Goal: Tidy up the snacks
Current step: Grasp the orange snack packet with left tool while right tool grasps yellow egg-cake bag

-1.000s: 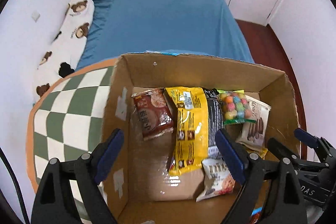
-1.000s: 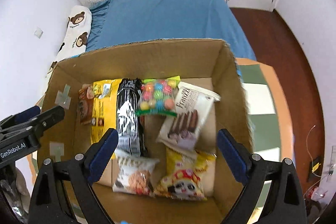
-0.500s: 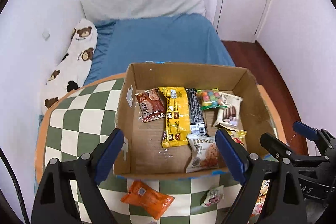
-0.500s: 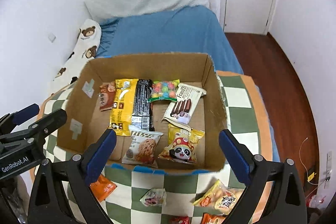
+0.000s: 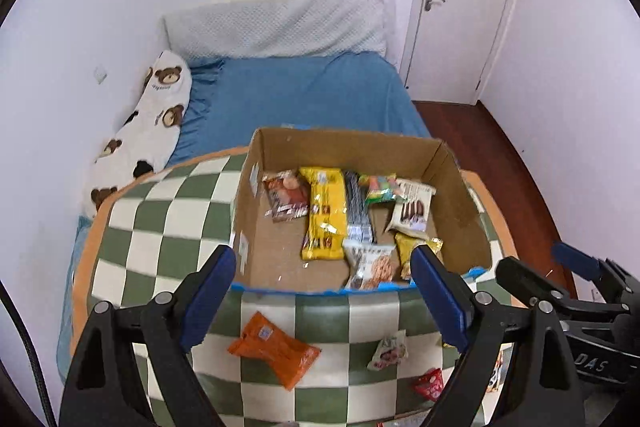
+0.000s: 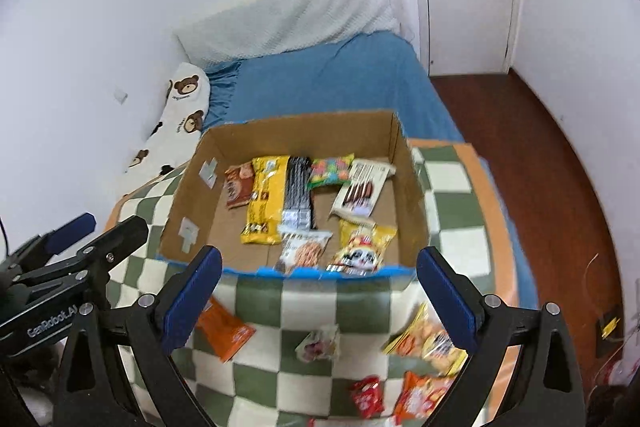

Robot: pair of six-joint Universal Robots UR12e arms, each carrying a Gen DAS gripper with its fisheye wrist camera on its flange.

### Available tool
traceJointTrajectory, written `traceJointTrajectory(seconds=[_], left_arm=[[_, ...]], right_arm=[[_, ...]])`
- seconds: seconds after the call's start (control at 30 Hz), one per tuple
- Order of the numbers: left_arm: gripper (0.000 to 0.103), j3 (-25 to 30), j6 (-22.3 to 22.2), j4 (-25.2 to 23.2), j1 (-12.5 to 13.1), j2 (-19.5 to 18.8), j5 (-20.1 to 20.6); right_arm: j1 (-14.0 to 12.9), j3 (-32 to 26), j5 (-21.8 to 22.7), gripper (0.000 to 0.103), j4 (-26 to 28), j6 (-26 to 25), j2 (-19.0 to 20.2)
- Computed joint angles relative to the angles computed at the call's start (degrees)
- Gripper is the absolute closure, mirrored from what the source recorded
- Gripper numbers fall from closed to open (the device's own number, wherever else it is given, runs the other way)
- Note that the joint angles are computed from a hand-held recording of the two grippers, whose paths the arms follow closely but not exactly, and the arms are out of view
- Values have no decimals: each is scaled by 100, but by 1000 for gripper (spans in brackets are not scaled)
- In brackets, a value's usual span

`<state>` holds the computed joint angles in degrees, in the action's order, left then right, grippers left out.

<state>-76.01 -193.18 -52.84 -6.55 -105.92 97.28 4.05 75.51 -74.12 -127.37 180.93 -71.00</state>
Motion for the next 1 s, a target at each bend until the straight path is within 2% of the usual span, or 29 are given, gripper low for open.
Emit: traceJointTrajectory(seconds=[0.13,0.2,0.33,0.43,0.5,0.57,0.63,0.7,0.77,0.8,0.93,1.0], left_arm=[[14,-228,-470,-559,76,74,-13],[14,-380,-787,-998,192,88,-309],[14,-749,-1453,-1736,534,58,-1425],[14,-1046,-2149,-1815,776,9,-2155],[14,-1188,-2570,-1677,872,-24,-2435],[14,-1219,-2902,-1563,901,-104,-2511],[14,-1160,-3091,-1506,880,-213,-2414],[14,-1051,-3103,-1492,821,-326,-2210],[31,-1078,-3130,-1213,751,-350,-1969],[48,-1037,-3010,-1247,708,-381,-1841],[51,-906,-2247,-1569,539,-435,-1450],[51,-857,-1760,-1778,437,-436,-1288]], right_arm=[[-74,309,278,3,188,31,-94],[-123,464,462,4,351,107,-95],[-185,717,600,19,645,221,-26],[-232,921,651,19,733,367,0],[-265,1040,612,19,701,525,0],[-320,1177,511,19,547,816,-21],[-381,1259,366,18,444,1115,-32],[-466,1345,272,17,317,1429,-44],[-543,1388,135,17,222,1719,-27],[-562,1380,106,17,201,1763,-9],[-577,1232,-119,17,200,1733,153],[-529,1028,-366,17,461,1520,324]])
